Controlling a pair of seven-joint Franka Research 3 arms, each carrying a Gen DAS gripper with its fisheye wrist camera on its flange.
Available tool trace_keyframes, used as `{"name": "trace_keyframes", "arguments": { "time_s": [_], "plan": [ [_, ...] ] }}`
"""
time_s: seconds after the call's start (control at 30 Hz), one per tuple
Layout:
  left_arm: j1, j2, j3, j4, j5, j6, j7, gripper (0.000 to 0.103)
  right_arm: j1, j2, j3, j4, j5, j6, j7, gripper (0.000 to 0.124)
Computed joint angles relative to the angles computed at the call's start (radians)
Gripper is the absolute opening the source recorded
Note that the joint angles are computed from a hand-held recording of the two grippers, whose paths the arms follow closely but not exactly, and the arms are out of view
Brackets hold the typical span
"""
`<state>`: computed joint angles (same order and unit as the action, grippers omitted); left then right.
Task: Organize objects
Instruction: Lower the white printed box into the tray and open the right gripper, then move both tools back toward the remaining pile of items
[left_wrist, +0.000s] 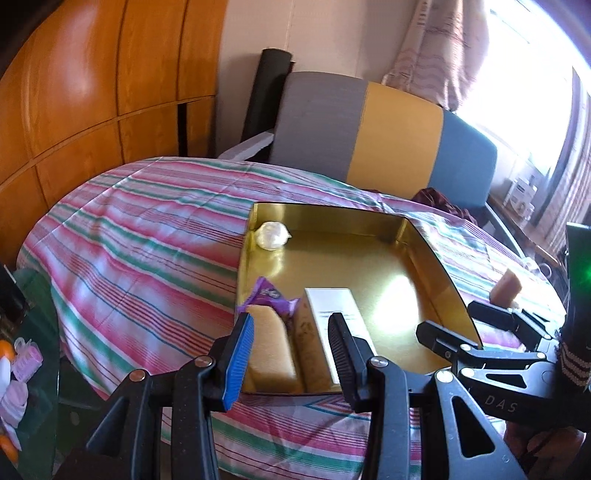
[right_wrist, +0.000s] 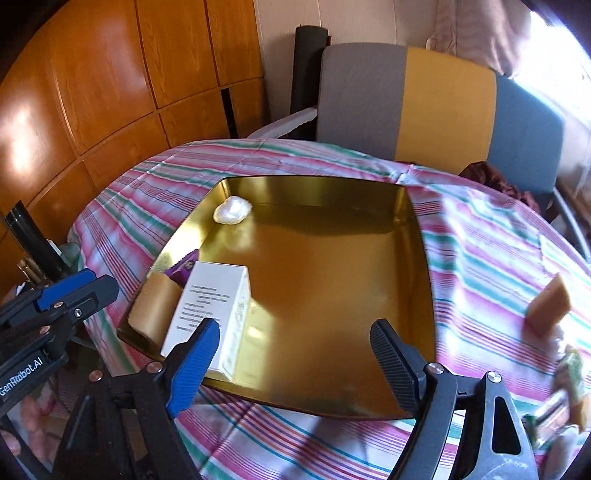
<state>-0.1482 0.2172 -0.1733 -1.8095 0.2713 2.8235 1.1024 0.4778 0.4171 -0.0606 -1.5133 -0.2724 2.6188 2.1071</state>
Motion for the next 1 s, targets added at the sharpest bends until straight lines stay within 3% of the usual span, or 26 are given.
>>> {"name": "trace_keyframes", "arguments": {
  "time_s": [0.23,0.57,0.73,1.0],
  "plan": [
    [-0.013,0.016,-0.026,0.024,-0.021,-0.021,0.057,0.042,0.014,-0.065,-0.038,-0.087,-0.101,0.028,0.089,0.09],
    [-0.034,0.043,-0.054,0.066,-0.059,-0.037,0.15,0.042,-0.048,-0.175,-0.034,-0.235,-0.203,0.028,0.216,0.094],
    [-0.037,0.065,-0.085,0.1,-0.11,-0.032,0.236,0.042,-0.114,-0.259,-0.028,-0.335,-0.248,0.02,0.287,0.094],
    [-0.063,0.133,-0.143,0.199,-0.188,-0.066,0.383,0.042,-0.267,-0.461,-0.031,-0.53,-0.436,-0.098,0.55,0.096]
  ]
}}
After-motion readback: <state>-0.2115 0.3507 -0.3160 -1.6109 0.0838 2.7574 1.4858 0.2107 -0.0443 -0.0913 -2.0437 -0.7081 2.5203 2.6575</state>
